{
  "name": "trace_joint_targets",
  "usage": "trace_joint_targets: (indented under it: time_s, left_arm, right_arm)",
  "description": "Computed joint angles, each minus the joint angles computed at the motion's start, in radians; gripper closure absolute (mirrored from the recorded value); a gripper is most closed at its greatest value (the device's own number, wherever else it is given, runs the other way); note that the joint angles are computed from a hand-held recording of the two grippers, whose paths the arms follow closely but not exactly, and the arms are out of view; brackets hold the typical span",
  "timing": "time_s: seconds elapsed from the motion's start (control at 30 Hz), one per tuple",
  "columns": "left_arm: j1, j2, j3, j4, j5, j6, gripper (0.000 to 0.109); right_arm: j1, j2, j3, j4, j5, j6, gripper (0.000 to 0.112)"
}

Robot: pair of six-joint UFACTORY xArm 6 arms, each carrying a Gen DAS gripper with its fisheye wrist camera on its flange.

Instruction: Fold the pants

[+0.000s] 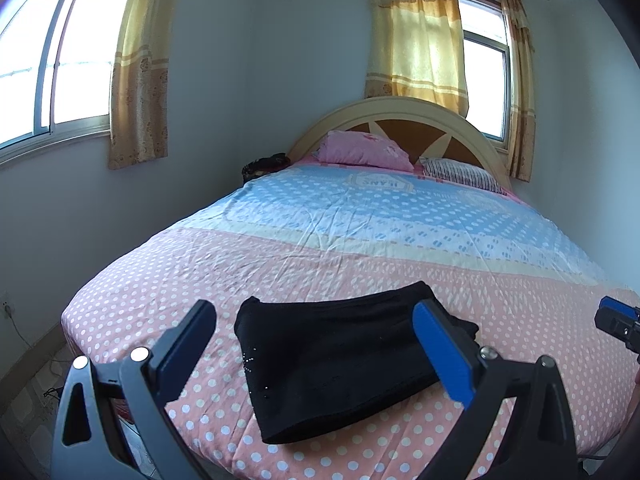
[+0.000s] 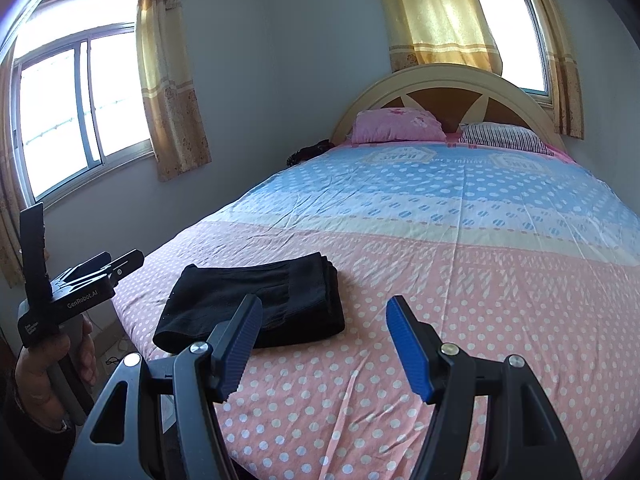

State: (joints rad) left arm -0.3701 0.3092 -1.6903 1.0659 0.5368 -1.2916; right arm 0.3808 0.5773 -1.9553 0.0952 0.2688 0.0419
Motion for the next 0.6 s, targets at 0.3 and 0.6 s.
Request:
trace_joint_targets:
  time_s: [0.3, 0.6]
  left_arm:
    - [0.001, 0.002, -0.001, -0.007, 0.003, 0.005, 0.007]
    - [0.002, 0.013, -0.014, -0.035, 0.014, 0.047, 0.006]
  right_arm:
    - [0.004, 0.002, -0.003, 0.007, 0.008, -0.008, 0.046]
    - [0.004, 0.003, -0.003, 0.005, 0.0, -0.005, 0.046]
